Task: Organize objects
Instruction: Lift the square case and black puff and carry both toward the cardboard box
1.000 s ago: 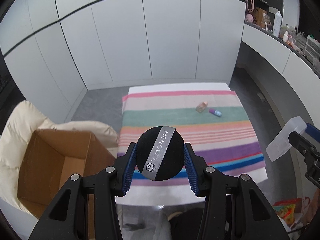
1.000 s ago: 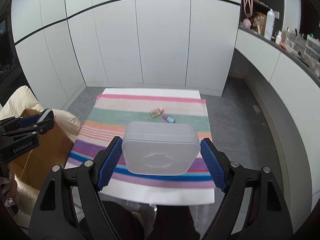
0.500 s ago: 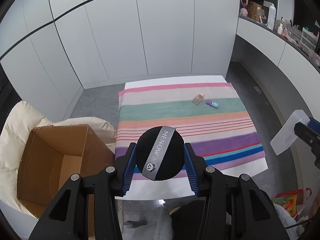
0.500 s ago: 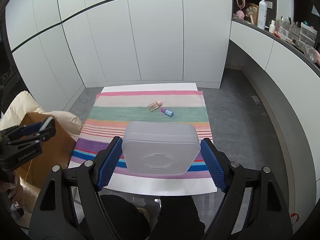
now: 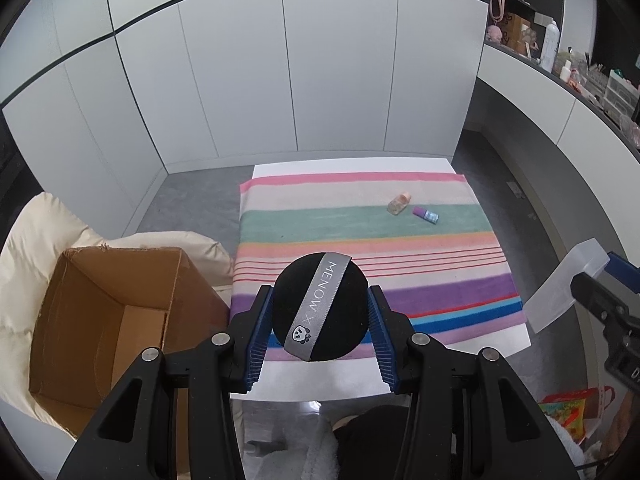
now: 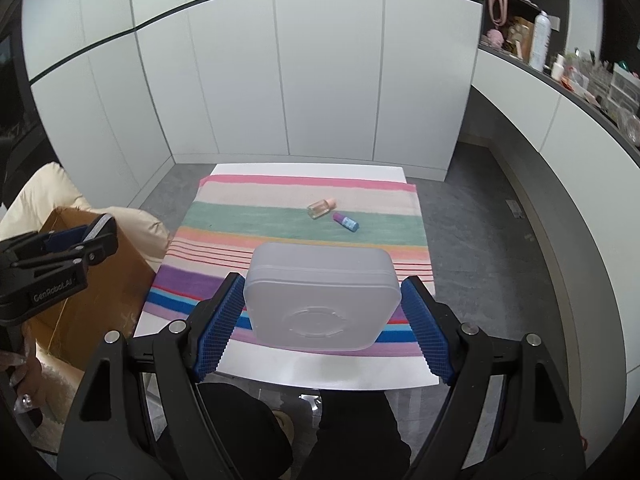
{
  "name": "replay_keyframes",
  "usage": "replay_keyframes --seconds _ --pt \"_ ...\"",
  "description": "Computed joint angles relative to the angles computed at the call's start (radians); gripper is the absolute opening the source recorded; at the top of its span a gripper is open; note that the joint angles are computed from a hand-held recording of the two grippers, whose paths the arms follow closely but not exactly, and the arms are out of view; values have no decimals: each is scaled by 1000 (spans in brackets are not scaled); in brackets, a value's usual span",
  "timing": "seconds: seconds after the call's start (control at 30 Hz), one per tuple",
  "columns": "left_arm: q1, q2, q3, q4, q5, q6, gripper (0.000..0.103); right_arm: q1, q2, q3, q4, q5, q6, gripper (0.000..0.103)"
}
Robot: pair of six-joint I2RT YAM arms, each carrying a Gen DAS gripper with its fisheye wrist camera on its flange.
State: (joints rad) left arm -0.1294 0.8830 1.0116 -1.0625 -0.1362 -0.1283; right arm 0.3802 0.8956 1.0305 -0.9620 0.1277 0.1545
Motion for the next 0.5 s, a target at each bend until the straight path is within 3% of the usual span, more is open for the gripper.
replay_keyframes --seconds 0.3,0.5 --pt "234 -46 -4 -17 100 120 47 199 68 58 11 91 74 82" --pt "551 -82 -19 -43 243 310 47 363 139 92 32 148 136 82"
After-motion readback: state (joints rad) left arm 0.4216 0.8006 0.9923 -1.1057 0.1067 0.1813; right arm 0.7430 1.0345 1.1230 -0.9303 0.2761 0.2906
